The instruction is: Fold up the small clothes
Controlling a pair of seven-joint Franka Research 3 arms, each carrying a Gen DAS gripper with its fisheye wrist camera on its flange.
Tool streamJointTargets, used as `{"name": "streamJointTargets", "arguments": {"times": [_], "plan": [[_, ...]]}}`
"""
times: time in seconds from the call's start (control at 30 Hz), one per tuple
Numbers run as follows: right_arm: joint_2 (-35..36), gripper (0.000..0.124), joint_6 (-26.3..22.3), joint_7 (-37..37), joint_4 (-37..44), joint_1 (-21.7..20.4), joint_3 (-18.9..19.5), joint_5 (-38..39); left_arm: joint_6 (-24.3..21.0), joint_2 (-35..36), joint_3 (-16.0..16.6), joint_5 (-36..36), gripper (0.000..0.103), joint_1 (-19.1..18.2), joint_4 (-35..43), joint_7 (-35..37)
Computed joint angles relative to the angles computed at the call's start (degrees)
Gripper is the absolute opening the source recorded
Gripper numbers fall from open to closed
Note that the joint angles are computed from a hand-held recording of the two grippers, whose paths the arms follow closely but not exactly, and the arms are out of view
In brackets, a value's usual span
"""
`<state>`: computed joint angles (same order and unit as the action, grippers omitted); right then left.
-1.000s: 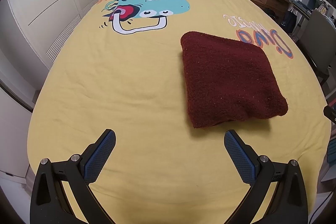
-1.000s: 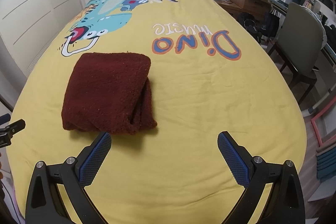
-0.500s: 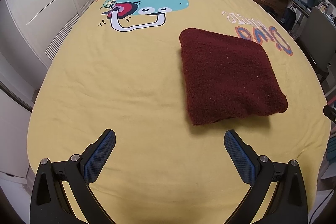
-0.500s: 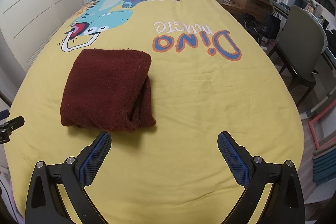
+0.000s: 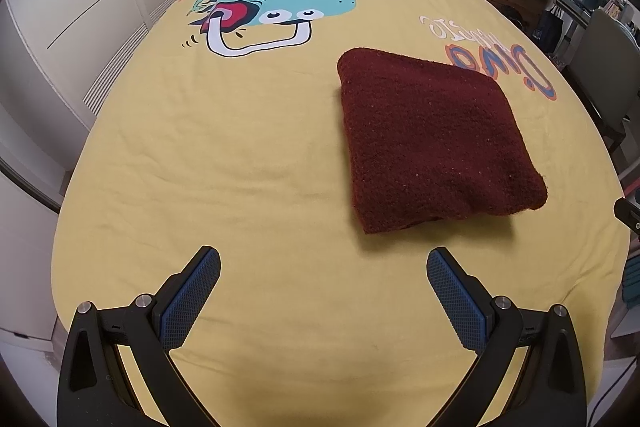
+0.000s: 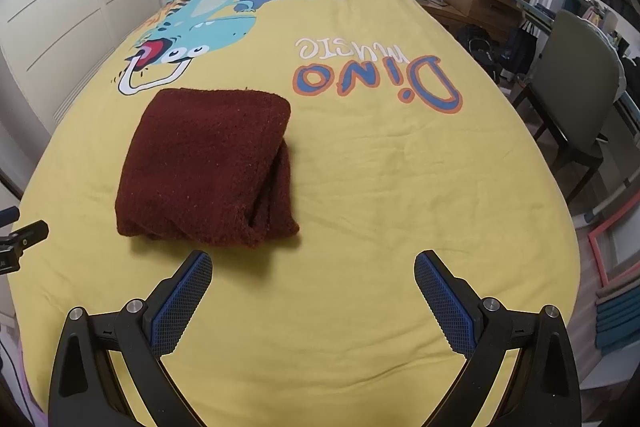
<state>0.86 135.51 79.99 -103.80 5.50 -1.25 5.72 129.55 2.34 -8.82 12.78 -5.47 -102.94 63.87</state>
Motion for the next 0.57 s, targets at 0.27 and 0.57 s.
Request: {"name": "streamJointTargets", "arguments": {"times": [0.27, 0.57], "plan": [[0.1, 0.101, -0.3, 0.1, -0.1, 0.0, -0.1, -0.5, -0.2, -0.1, -0.1, 0.0, 0.102, -0.1, -0.1, -0.1], [0.4, 0.101, -0.6, 0.0, 0.1, 0.0, -0.1, -0.3, -0.4, -0.2, -0.1, -0.2, 0.102, -0.2, 0.0, -0.2]]}}
